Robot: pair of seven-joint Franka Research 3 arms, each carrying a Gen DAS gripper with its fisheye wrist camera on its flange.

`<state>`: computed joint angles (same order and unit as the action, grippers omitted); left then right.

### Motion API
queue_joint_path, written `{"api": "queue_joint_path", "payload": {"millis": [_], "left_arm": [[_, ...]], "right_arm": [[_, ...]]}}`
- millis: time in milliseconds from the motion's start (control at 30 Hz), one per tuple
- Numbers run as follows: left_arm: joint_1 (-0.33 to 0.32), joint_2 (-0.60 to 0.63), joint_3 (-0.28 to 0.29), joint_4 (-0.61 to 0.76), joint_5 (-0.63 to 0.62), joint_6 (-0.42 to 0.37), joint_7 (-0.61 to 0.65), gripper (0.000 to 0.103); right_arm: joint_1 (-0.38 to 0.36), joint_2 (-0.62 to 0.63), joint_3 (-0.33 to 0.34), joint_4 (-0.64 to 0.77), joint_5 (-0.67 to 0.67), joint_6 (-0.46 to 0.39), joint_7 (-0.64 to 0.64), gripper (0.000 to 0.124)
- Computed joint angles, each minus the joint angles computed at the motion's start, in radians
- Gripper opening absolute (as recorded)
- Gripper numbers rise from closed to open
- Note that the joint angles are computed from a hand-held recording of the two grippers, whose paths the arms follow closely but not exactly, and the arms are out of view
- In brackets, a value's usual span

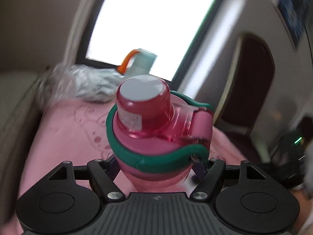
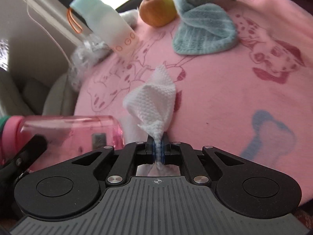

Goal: Clean container
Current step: 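Lift the pink bottle with the left gripper while the right gripper lifts the wipe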

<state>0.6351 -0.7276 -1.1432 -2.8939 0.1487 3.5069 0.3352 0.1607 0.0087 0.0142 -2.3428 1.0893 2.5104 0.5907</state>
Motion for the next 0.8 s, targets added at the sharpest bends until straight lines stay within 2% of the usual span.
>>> {"api": "queue_joint_path", "payload": {"millis": [100, 200, 267, 367, 467, 500, 600, 800], "left_arm": [[0.051, 0.024, -0.019, 0.083, 0.104, -0.062, 0.117, 0.07], [0.125, 0.052, -0.067, 0.164, 0.203, -0.092, 0.234, 0.07], [0.167, 0.058, -0.094, 0.196, 0.239, -0.079, 0.286, 0.07], [0.22, 0.074, -0.12, 0.21, 0.258, -0.005, 0.363, 0.07], [0.214, 0.194, -0.092, 0.218, 0.275, -0.005, 0.429, 0.071], [0.213, 0.209, -0.089, 0.214, 0.256, -0.001, 0.431, 0.071], [0.16, 0.23, -0.054, 0.212, 0.162, -0.066, 0.388, 0.071], [0.13, 0.147, -0.089, 0.25, 0.061, -0.225, 0.198, 0.073]], "right_arm": [[-0.004, -0.064, -0.01, -0.038, 0.113, 0.058, -0.114, 0.006], [-0.008, -0.119, -0.038, -0.058, 0.214, 0.072, -0.205, 0.006], [-0.015, -0.157, -0.057, -0.075, 0.254, 0.071, -0.249, 0.006], [-0.02, -0.181, -0.075, -0.084, 0.288, 0.064, -0.291, 0.006], [-0.03, -0.191, -0.089, -0.093, 0.294, 0.039, -0.289, 0.006], [-0.035, -0.193, -0.092, -0.095, 0.291, 0.032, -0.281, 0.006], [-0.043, -0.194, -0.099, -0.099, 0.29, 0.007, -0.271, 0.006], [-0.052, -0.204, -0.1, -0.112, 0.301, -0.002, -0.269, 0.006]]}}
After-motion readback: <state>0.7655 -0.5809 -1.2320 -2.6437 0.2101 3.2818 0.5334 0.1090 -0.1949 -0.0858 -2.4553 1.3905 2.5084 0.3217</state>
